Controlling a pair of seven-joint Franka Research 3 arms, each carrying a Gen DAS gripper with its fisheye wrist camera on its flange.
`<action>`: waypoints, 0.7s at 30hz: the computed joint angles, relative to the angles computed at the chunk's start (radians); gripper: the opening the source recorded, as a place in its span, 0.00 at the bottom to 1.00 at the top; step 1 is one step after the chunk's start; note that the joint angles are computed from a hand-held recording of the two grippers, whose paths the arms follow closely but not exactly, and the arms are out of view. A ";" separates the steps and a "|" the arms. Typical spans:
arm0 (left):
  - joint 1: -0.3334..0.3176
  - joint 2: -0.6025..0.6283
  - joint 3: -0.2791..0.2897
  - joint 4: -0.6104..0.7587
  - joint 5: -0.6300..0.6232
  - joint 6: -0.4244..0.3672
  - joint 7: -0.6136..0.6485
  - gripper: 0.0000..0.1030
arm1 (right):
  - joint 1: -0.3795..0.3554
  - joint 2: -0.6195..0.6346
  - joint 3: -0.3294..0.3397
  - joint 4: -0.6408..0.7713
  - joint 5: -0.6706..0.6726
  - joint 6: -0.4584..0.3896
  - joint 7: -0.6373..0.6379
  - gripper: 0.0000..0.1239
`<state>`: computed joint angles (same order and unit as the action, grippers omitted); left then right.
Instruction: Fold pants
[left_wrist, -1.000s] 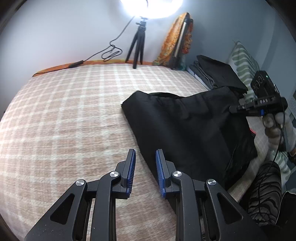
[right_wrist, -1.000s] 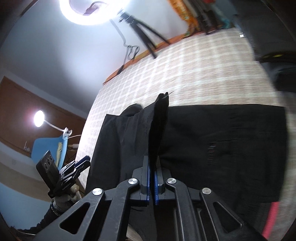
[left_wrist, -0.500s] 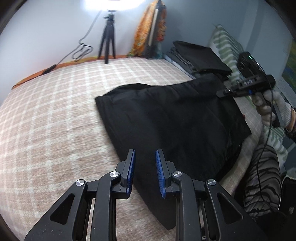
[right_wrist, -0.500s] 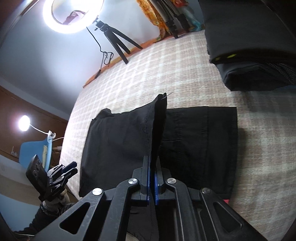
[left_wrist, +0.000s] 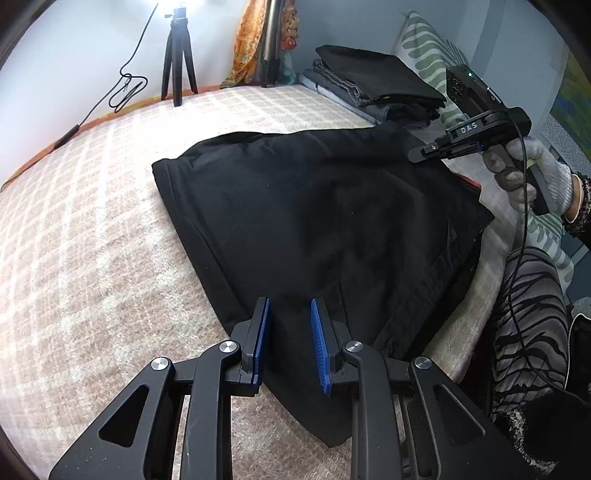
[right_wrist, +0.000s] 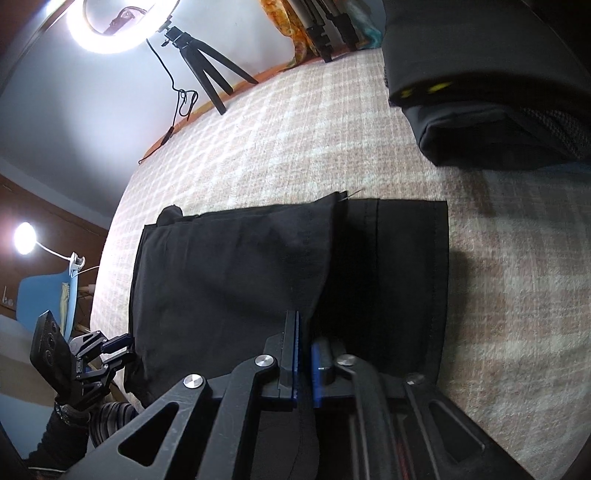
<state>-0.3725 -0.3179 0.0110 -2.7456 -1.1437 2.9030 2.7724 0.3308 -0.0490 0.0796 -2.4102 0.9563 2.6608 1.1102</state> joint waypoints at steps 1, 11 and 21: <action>-0.001 -0.001 -0.002 -0.003 -0.002 0.005 0.000 0.20 | -0.002 -0.007 -0.005 -0.007 0.017 -0.021 -0.004 0.13; -0.018 -0.031 -0.005 -0.033 -0.091 0.043 0.001 0.20 | 0.018 -0.150 -0.038 -0.155 0.285 -0.122 -0.209 0.30; -0.019 -0.085 -0.027 -0.071 -0.215 0.078 -0.025 0.28 | 0.043 -0.228 -0.002 -0.227 0.167 -0.021 -0.108 0.02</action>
<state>-0.3920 -0.4029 -0.0159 -2.8171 -1.3591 2.9811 2.7470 0.3736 -0.2770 0.0776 -2.6370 1.1236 2.6397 1.0019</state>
